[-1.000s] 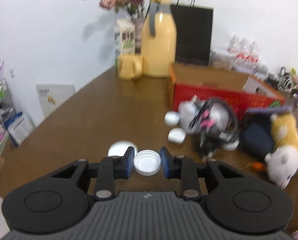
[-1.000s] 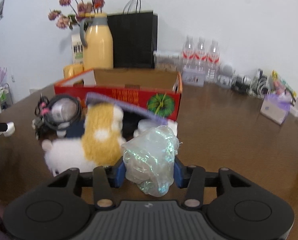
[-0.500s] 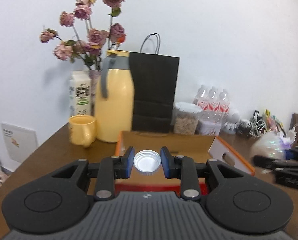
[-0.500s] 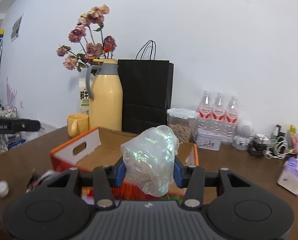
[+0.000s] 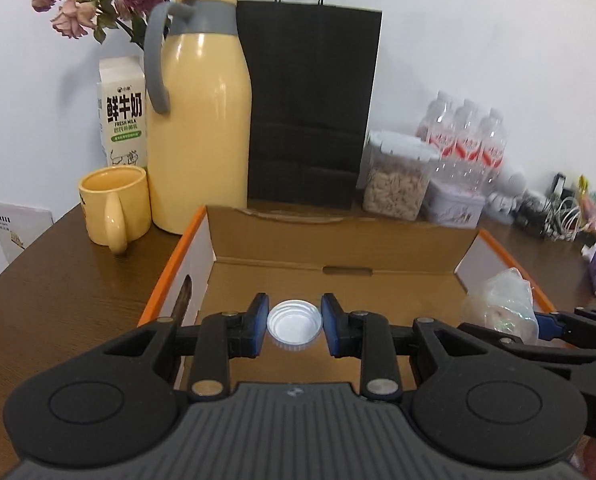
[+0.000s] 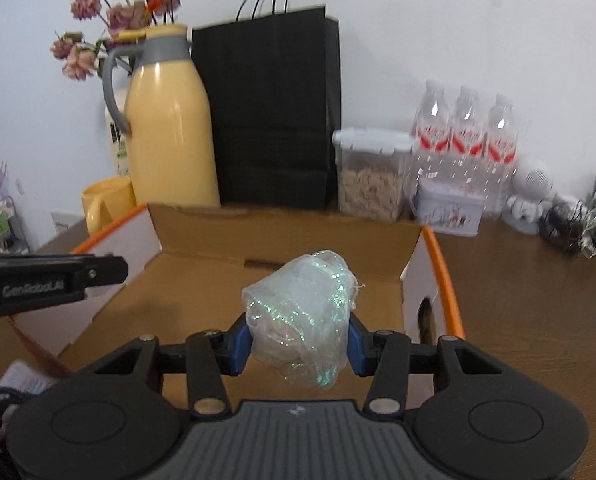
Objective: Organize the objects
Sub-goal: 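Grasp the plastic-wrapped item with the right tool while the left tool grasps a white cap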
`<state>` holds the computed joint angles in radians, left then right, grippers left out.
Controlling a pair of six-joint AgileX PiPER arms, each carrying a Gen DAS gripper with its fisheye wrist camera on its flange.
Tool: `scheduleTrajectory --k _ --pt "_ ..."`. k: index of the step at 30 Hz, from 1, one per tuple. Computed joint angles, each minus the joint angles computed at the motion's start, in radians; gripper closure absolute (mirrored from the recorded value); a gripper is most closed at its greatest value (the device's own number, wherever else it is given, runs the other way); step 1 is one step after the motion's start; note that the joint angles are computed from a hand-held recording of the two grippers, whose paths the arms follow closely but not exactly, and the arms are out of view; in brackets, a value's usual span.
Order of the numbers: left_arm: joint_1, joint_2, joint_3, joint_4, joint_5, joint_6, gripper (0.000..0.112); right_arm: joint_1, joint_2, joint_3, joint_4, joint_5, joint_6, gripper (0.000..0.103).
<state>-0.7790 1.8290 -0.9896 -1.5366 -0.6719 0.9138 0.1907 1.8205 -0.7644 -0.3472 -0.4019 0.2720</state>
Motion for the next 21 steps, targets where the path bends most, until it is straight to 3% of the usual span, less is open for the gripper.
scheduleTrajectory --k 2,3,4,6,8,10,16,21 --pt "-0.002 0.003 0.005 0.008 -0.002 -0.009 0.081 -0.003 0.004 -0.002 -0.02 0.013 0.02 0.044" --pt "-0.007 0.0 0.014 0.024 -0.007 -0.024 0.07 -0.002 0.003 0.001 -0.014 0.014 0.012 0.038" --pt "-0.014 -0.001 0.019 0.029 -0.019 -0.027 0.051 0.002 0.003 0.006 0.014 0.011 -0.015 0.034" --pt "-0.037 0.001 0.031 0.044 -0.069 -0.042 0.025 0.016 -0.014 0.027 0.095 0.004 -0.089 0.015" --pt "-0.054 -0.002 0.037 0.063 -0.105 -0.057 0.011 0.025 -0.029 0.044 0.163 -0.011 -0.152 0.008" --pt "-0.065 -0.014 0.045 0.071 -0.122 -0.064 0.009 0.026 -0.046 0.061 0.182 -0.027 -0.165 0.0" --pt "-0.095 -0.06 0.065 0.059 -0.17 -0.07 0.009 0.029 -0.114 0.114 0.214 -0.062 -0.188 0.0" --pt "-0.162 -0.159 0.129 0.041 -0.243 -0.078 0.009 0.027 -0.255 0.22 0.2 -0.099 -0.178 0.0"
